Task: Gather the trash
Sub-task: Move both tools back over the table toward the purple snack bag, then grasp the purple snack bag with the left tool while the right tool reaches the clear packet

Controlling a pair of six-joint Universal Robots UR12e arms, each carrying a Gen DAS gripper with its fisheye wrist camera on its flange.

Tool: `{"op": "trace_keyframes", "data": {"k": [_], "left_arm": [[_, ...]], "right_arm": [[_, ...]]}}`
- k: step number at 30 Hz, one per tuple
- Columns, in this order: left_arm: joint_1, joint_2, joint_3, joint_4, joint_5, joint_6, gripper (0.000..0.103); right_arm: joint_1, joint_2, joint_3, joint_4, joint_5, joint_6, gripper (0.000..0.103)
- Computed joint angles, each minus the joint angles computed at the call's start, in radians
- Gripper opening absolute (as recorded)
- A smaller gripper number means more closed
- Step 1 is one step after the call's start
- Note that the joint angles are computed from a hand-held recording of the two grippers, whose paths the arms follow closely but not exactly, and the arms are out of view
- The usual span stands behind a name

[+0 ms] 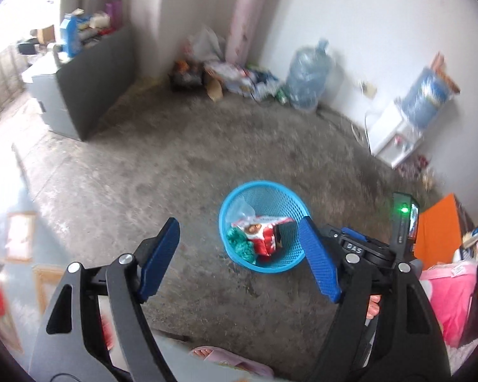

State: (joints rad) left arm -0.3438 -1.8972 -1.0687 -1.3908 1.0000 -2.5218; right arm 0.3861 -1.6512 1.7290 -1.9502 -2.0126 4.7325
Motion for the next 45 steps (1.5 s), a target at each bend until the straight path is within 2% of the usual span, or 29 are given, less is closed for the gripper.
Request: {"op": "trace_keyframes", "data": {"k": [3,6,14,26,30,36,41,45], "left_arm": [[0.054,0.043,-0.047,0.059,-0.031,-0.032,0.072],[0.104,0.086,-0.097,0.126,-0.013,-0.06,0.072],[0.248,0.171,-0.201,0.258,0.018,-0.18,0.072],[0.436,0.241,-0.288,0.461,0.048,-0.387,0.072],[0.477,0.249,-0.305,0.504,0.057,-0.434,0.072],[0.525,0.234,-0.303,0.515,0.075,-0.473,0.072],[0.552,0.202,-0.276,0.49,0.08,-0.504,0.062],[0.559,0.179,-0.26,0.476,0.121,-0.514,0.053]], "right_arm": [[0.033,0.034,-0.071,-0.026,-0.055,-0.096,0.061],[0.055,0.067,-0.13,-0.072,-0.064,-0.191,0.062],[0.087,0.173,-0.302,-0.127,0.024,-0.456,0.063],[0.112,0.325,-0.523,-0.201,0.172,-0.719,0.063],[0.104,0.386,-0.608,-0.204,0.26,-0.784,0.063],[0.093,0.477,-0.735,-0.178,0.362,-0.847,0.063],[0.08,0.563,-0.857,-0.126,0.43,-0.884,0.063],[0.071,0.643,-0.976,-0.072,0.47,-0.923,0.063]]}}
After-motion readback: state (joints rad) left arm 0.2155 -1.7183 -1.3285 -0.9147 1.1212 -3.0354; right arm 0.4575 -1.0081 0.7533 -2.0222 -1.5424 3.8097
